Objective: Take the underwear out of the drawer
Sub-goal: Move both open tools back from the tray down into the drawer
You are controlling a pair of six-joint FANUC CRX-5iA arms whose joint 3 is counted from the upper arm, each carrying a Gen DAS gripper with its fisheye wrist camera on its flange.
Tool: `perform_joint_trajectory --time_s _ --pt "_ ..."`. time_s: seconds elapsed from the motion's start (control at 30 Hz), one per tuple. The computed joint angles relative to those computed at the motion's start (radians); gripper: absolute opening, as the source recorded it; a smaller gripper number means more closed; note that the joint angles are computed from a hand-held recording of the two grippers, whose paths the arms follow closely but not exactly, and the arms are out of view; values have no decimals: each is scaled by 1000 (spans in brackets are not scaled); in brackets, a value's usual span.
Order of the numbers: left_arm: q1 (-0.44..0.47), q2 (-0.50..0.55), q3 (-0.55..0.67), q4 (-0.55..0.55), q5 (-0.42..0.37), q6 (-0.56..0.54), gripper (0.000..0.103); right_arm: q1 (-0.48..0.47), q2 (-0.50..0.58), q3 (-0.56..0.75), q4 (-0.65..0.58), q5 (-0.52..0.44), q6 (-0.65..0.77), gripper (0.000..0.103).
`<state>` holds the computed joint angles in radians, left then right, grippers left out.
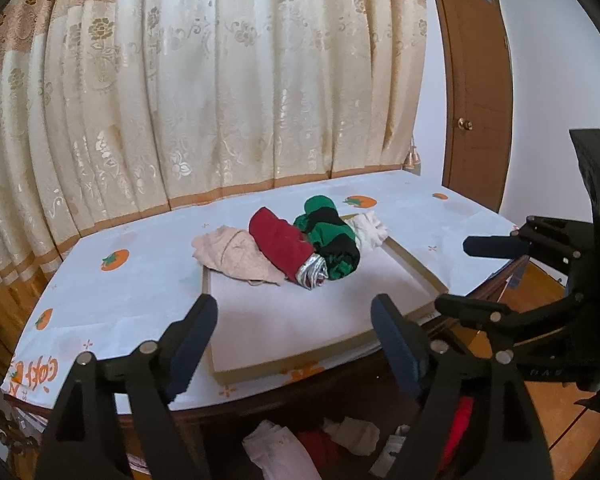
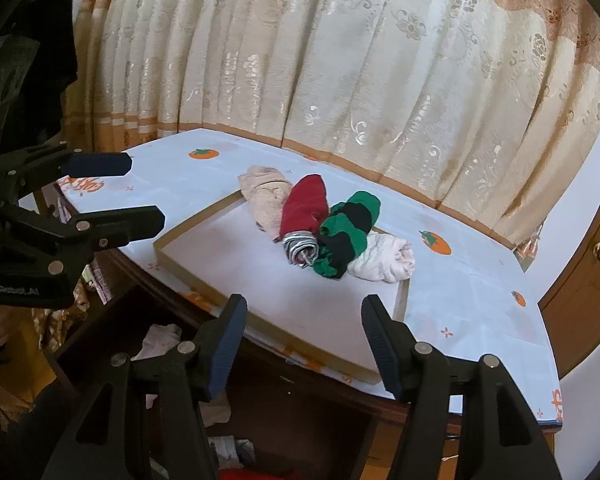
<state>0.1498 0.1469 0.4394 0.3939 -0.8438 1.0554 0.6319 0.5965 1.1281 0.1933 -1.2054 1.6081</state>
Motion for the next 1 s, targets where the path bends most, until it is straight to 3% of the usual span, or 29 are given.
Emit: perform_joint_trajectory --time_s 0.4,0.7,1.0 --pt "-13 -96 -94 -148 67 95 97 0 -159 -259 -45 106 -36 65" --pt "-40 -116 -74 -345 40 220 98 -15 -221 -359 -111 143 -59 70" --pt "-32 -132 -88 -369 24 229 99 -13 -257 -421 -114 164 -68 70"
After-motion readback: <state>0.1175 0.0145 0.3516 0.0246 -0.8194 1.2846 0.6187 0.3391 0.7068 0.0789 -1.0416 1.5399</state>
